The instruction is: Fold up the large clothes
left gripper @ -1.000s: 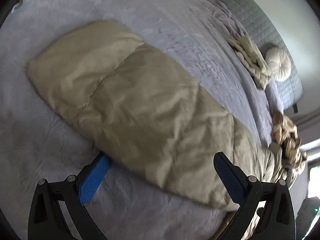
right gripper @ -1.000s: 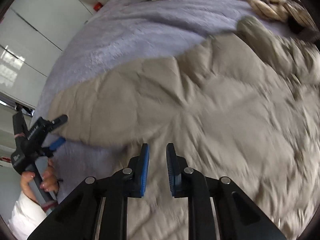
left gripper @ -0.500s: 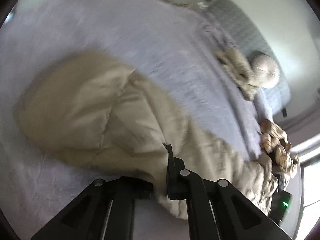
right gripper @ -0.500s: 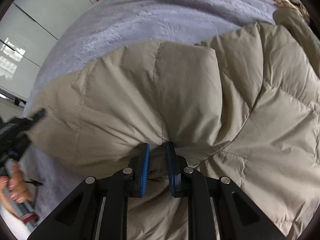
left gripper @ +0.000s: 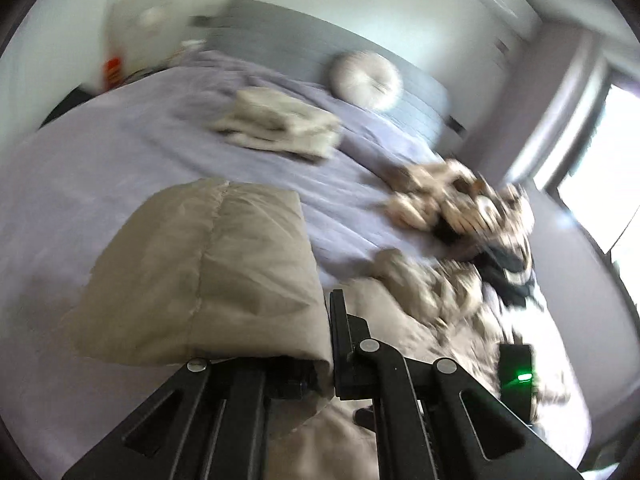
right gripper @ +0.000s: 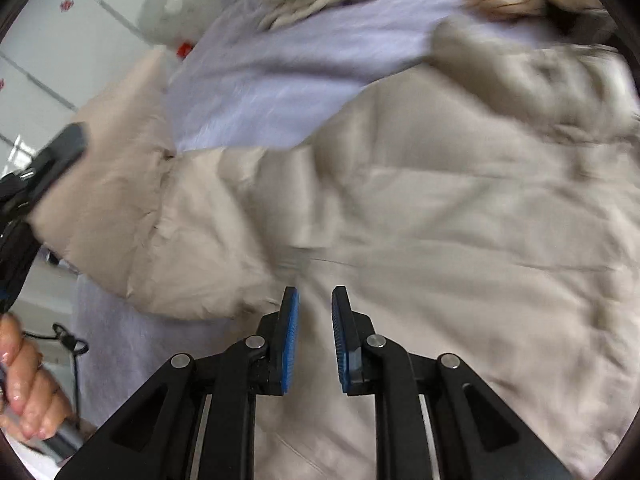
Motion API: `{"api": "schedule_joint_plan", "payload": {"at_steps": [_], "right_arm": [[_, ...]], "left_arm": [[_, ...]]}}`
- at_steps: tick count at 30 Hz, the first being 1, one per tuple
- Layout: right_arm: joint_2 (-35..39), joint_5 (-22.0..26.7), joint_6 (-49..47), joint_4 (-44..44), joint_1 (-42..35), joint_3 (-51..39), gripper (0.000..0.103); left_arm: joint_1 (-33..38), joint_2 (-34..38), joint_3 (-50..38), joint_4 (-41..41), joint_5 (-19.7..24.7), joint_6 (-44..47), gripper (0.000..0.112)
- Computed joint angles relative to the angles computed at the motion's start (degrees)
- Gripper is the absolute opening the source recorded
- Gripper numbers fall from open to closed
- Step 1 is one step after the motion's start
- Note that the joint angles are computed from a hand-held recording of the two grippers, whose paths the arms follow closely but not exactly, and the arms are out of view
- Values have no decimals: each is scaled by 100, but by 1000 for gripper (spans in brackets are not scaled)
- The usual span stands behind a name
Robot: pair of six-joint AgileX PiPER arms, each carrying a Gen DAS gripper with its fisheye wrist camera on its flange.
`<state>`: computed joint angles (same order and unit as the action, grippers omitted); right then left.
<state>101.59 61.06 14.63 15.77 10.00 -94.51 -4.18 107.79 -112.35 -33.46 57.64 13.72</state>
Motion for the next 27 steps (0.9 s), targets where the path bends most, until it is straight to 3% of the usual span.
{"api": "schedule_joint_plan", "payload": {"at_steps": [5,10,13,15,17,19,22,23,26,27], "right_arm": [[-1184,118,-39,-307,-1044,998,18],[-1840,423,-641,-196,-2441,1698,18],[-2004,578,-1190,3,-3268,1967,18],[-2088,588,-1481,162,-3648,2195,19],[-2106,563,-1639,263,-3900,2329,19],[-2066,661,-1826,383,-4102,2273,19],[-2109,781,-1909,386,-4160,2220,20],[-2063,795,-1862,341,-4027,2105,28],[-2213,718,-1814,159,-3560,1939,77],[-2236,592,-1784,57,-3255,1845,80]], "left_arm": [[-1833,530,-652,1359,29,-708,9],[-3362,1174,-852,3131,340,-1351,9],[-3895,1159,-338,4166,172,-1663,10],[-4046,929,162,4408,-100,-1692,34],[-4049,680,472,4310,-317,-1692,97],[-4074,416,770,4413,-558,-1803,103],[-3930,105,921,4236,-412,-1665,103],[-3824,-181,1188,4241,-517,-1754,103],[-3316,-680,1663,4578,-804,-2375,103],[-3141,-719,1694,4629,-788,-2529,103]]}}
